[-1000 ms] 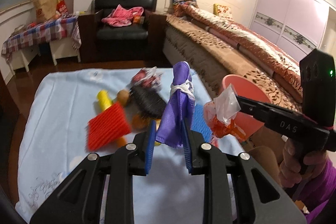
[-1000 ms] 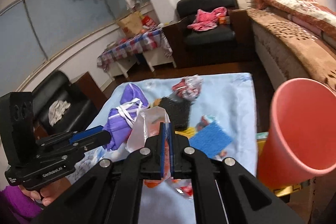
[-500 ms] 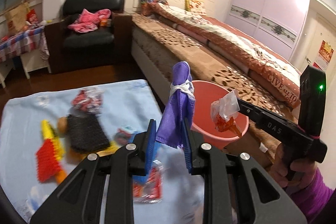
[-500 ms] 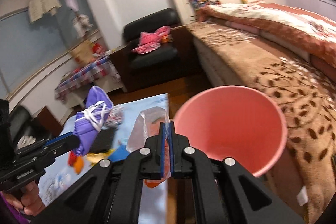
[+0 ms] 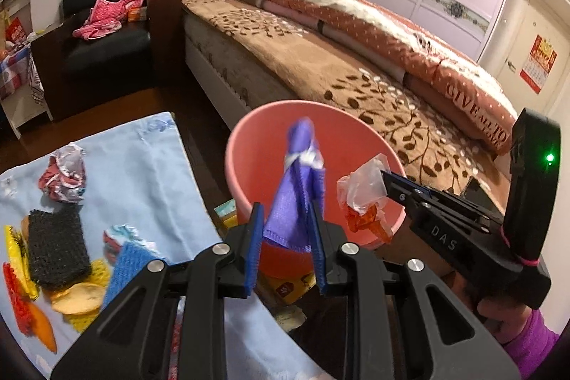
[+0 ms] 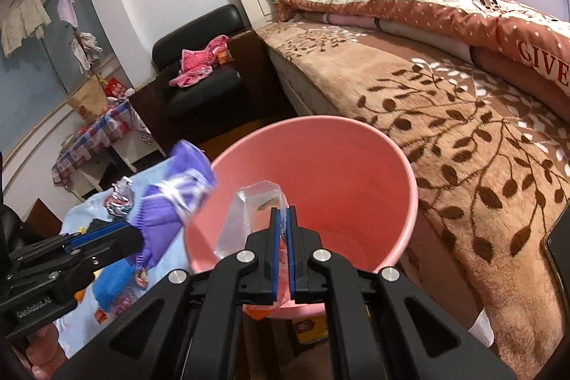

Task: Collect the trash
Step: 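Carry both items over the pink bucket and open both tools to drop them, then move both tools back over the table, left toward the blue mesh sleeve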

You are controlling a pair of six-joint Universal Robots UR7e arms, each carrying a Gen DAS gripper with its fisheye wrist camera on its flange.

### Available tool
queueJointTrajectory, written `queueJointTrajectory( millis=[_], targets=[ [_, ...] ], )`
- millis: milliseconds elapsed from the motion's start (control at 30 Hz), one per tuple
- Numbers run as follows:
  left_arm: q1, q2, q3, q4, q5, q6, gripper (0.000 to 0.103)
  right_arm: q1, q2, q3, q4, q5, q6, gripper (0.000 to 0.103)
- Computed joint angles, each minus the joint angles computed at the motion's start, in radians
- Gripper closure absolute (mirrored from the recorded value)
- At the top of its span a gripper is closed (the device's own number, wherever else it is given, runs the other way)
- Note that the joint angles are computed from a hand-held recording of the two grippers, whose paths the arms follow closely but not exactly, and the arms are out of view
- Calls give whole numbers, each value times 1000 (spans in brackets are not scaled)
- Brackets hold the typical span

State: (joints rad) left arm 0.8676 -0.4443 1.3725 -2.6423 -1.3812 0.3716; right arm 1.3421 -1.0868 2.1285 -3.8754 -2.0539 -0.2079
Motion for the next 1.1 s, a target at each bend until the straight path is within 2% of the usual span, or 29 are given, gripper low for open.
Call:
queueJointTrajectory(
  millis=[300, 400, 500, 533, 733, 1100],
  targets=[
    [-6, 29, -20, 26, 1, -13, 78, -12, 8, -4, 20, -7, -4, 99],
    [-1, 25, -26, 43, -7, -35, 77, -9, 12, -7, 18, -16, -6, 92],
    [3, 19, -26, 45, -7, -45, 74, -6, 16, -9, 7, -29, -3, 74],
    [5, 15, -24, 45, -10, -49, 69, -3, 18, -9, -1, -35, -5, 68],
    [13, -18, 1, 12, -11, -45, 67, 19, 19, -4, -13, -36, -14, 68],
    [50, -127, 77, -83, 32, -2, 67, 106, 60, -2, -37, -26, -42, 68]
  ],
)
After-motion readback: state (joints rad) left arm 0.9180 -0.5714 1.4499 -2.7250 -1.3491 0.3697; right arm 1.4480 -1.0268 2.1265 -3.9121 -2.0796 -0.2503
